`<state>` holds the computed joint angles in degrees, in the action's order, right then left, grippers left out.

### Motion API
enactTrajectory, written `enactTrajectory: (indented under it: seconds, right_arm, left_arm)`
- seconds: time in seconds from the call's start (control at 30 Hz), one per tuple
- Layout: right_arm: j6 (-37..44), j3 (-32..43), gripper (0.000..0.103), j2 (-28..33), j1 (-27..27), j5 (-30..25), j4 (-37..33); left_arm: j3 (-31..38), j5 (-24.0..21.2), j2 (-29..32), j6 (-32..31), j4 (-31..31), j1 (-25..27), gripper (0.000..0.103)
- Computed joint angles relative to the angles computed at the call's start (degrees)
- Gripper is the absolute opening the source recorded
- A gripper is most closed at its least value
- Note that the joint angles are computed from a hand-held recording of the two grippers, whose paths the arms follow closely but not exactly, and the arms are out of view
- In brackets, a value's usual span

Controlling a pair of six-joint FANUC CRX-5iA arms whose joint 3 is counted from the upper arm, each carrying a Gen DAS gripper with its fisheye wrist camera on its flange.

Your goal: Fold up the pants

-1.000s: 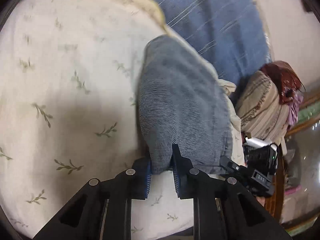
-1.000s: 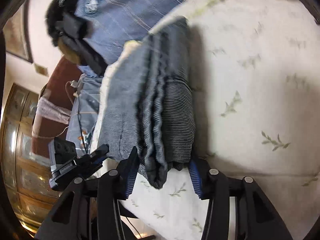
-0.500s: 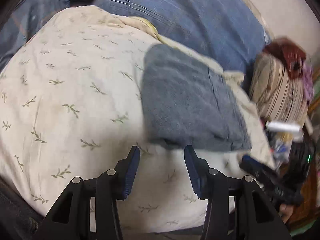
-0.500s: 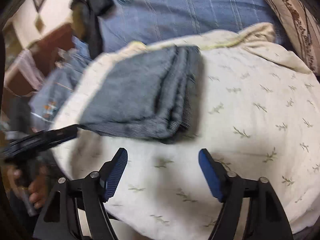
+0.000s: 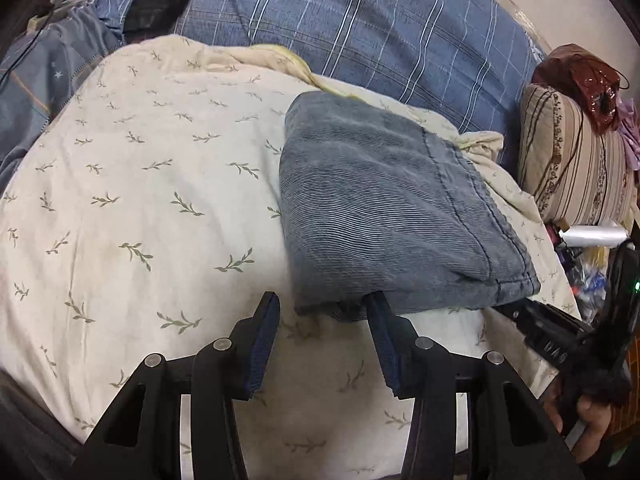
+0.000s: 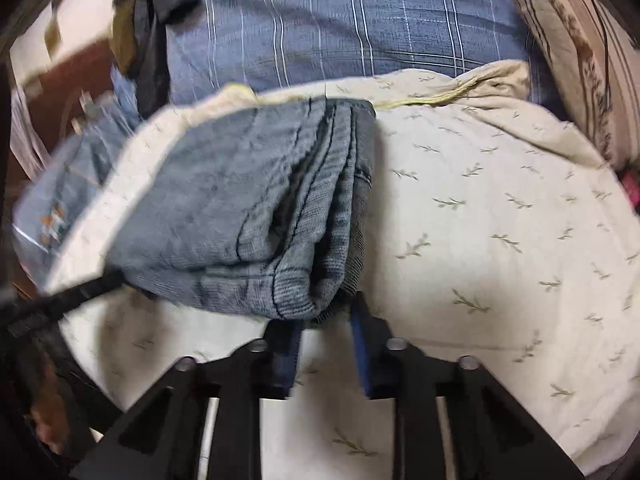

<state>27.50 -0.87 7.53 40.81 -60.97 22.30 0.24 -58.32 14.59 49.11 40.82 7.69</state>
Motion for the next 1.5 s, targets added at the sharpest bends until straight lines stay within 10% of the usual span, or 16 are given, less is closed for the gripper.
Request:
enactTrajectory:
  seconds: [0.27, 0.53, 0.97, 1.3, 1.5]
  right_arm:
    - [-0.8, 2.4, 0.009, 3.7, 3.4, -7.9, 9.0]
    - [-5.6, -4.8, 0.019, -4.2, -1.2, 7.1, -0.1]
    - [-6.0, -4.3, 0.026, -3.4, -0.9, 6.3, 0.3]
    - [-8.9, -5.0, 0.045, -3.1, -0.9, 5.6, 2.1]
    - [-4.6, -2.4, 0.013, -0.5, 0.7, 1.2, 4.4]
  left_arm:
    - [0.1, 7.0, -1.7, -2.1, -5.2, -3.6, 0.029]
    - [-2.8, 2.7, -2.8, -6.4, -0.9, -1.6, 0.043]
    - [2.3, 5.4, -0.7, -1.8, -12.5, -5.7, 0.042]
    - [-3.2, 12.3, -2.5, -4.8, -1.1, -4.6, 0.042]
    - [-6.0, 21.0, -5.5, -5.0, -7.8, -7.5, 0.016]
